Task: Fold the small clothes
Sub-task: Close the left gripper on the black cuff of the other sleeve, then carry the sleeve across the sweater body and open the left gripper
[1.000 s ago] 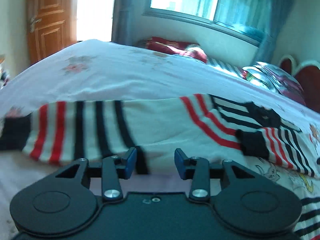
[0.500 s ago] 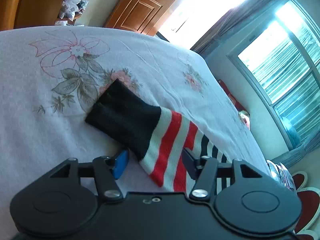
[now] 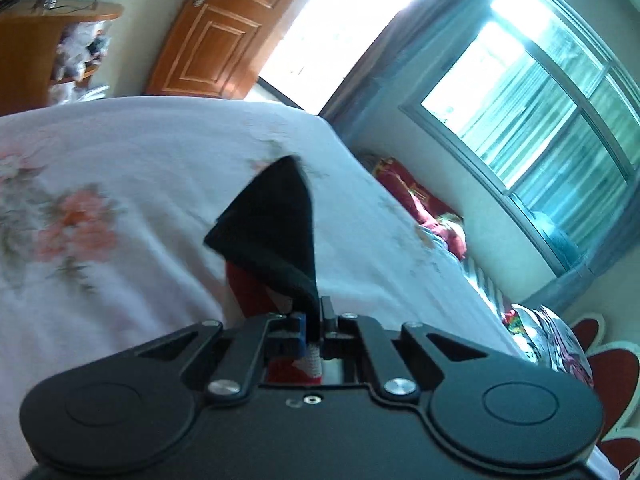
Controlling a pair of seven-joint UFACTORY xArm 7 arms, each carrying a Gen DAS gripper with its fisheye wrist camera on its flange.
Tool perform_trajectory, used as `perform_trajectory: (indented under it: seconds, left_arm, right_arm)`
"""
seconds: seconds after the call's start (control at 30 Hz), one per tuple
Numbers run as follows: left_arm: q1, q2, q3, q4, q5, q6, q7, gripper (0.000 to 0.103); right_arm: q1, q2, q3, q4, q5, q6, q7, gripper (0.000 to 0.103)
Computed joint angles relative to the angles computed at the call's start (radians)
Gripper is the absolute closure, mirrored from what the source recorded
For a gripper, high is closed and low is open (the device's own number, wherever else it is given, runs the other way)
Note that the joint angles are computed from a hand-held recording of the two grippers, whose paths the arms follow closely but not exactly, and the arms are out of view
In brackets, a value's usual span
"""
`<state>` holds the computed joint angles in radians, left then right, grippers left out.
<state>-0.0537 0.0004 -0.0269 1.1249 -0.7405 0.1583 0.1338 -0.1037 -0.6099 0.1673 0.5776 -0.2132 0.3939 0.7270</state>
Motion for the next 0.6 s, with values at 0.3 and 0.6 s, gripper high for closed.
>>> perform_trajectory:
  seconds: [0.3,0.6]
  left_arm:
    - [-0.185,0.146,-0.127,0.215,0.403,0.096,-0.173,0.099]
    - [-0.431,0.291,-0.178,0.342,0.770,0.230,-0.220,0.099]
  right_arm:
    - [0.009,-0.088,-0.105,-0.081,0.071,-0.041,-0.102,0.058]
    - [-0.001,-0.190,-0.217,-0.153,0.198,-0.025,-0.229,0.058]
